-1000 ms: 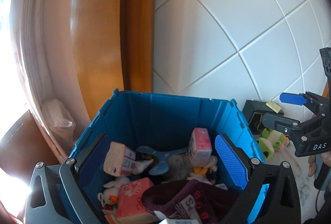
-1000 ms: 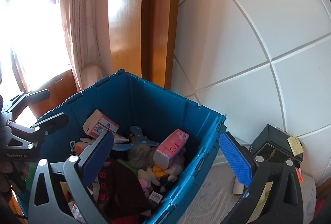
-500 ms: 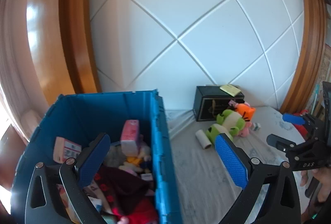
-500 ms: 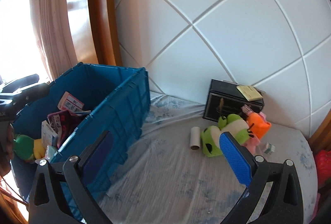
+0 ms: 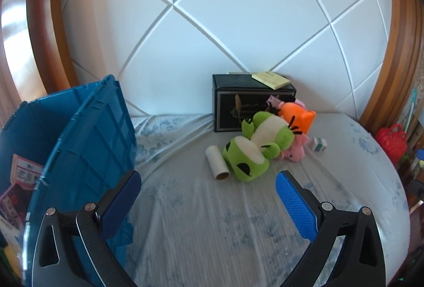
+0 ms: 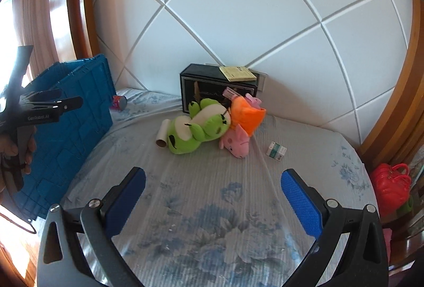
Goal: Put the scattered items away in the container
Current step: 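Move both tools back over the bed toward the paper roll and medicine box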
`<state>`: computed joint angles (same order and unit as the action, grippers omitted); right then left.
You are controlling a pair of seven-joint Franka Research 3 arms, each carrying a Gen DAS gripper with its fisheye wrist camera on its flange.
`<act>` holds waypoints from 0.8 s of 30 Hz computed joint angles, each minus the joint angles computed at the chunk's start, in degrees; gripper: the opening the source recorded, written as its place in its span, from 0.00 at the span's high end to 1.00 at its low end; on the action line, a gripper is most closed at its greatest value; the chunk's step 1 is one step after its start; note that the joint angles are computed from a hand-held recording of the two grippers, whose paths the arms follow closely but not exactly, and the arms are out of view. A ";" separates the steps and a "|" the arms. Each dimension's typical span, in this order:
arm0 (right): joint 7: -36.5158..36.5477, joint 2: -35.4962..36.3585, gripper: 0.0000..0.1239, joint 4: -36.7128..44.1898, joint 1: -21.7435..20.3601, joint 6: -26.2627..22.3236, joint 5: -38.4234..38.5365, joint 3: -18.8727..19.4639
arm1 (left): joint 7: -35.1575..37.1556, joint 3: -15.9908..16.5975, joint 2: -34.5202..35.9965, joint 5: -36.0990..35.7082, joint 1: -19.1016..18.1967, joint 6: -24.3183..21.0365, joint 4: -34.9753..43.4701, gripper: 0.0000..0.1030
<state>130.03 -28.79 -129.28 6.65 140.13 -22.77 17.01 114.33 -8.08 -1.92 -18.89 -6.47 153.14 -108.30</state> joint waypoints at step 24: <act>0.79 6.25 0.17 -20.19 -8.22 19.08 -2.18 -1.55 | -18.47 -5.38 57.84 25.72 -3.70 -5.55 52.07 0.19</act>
